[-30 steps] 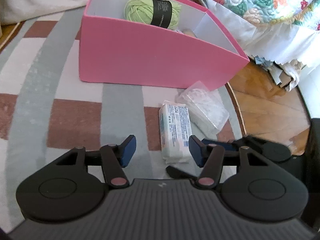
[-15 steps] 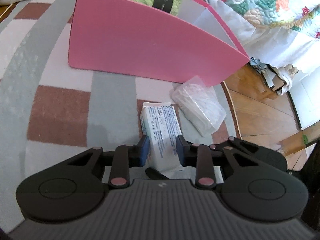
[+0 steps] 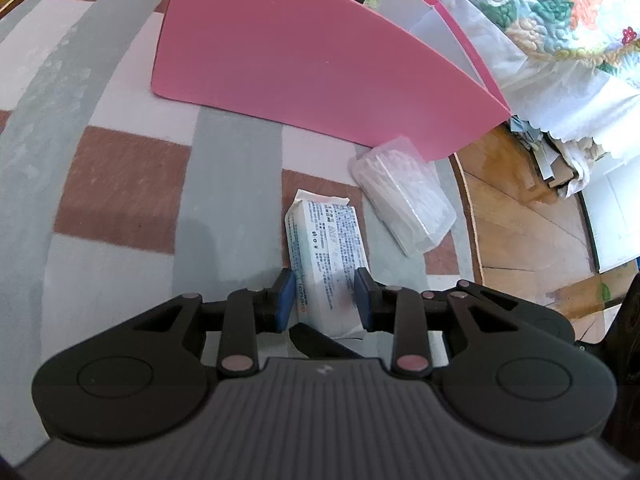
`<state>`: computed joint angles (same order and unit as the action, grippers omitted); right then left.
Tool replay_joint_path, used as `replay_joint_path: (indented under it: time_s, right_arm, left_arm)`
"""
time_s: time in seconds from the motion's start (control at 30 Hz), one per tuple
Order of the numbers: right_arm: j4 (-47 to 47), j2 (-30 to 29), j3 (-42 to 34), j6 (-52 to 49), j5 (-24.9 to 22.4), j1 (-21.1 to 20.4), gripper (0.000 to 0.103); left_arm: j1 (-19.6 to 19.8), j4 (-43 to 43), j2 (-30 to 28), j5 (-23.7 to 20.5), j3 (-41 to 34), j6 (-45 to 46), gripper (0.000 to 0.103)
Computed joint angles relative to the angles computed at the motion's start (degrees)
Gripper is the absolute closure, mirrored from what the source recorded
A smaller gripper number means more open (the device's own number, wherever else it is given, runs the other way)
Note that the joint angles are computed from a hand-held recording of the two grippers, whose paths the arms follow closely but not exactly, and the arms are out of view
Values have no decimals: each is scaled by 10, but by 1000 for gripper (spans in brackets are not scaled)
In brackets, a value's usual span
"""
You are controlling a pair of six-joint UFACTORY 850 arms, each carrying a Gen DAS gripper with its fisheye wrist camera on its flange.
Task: Organize objects
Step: 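Lift the boxed bar with both tools and carry it over the pink box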
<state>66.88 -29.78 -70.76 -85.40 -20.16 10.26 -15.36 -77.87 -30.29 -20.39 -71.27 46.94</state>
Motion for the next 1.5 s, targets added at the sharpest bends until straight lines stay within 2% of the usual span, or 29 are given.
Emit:
replay_joint_path:
  time_s: [0.1, 0.3, 0.43, 0.57, 0.7, 0.8, 0.93, 1.03, 1.13, 1.23, 1.37, 1.43, 1.5]
  right_arm:
    - [-12, 7, 2, 12, -9, -2, 51]
    - [-46, 26, 9, 36, -35, -6, 52]
    - [-45, 51, 27, 25, -44, -1, 52]
    - [-41, 72, 27, 2, -60, -3, 52]
    - [-16, 98, 34, -32, -71, -7, 52]
    - [-16, 107, 24, -42, -82, -10, 52]
    - [-21, 101, -12, -69, -87, -8, 52]
    - [-10, 97, -41, -107, -85, -7, 52]
    - [16, 83, -78, -159, -71, -2, 52]
    - [-24, 47, -140, -111, -76, 1, 53]
    - [-118, -26, -253, -3, -114, 0, 53]
    - [-159, -71, -319, 49, -149, -2, 53]
    - [-181, -102, -362, 74, -158, -2, 53]
  left_arm:
    - [-2, 15, 16, 0, 11, -8, 72]
    - [-14, 46, 63, 28, 50, -11, 72]
    - [-9, 7, 101, 26, 81, 16, 72]
    - [-4, -80, 140, 32, 107, 73, 72]
    - [-8, -71, 160, 51, 104, 46, 72]
    - [-5, -7, 164, 57, 82, -21, 72]
    - [-2, 180, 154, 58, 24, -217, 71]
    - [-1, 269, 141, 66, -23, -289, 71]
    - [4, 365, 112, 54, -82, -383, 71]
    - [10, 472, 68, 25, -156, -487, 71]
    - [22, 537, 0, -17, -247, -595, 71]
    - [28, 523, -28, -26, -279, -606, 71]
    - [36, 504, -60, -46, -313, -613, 70]
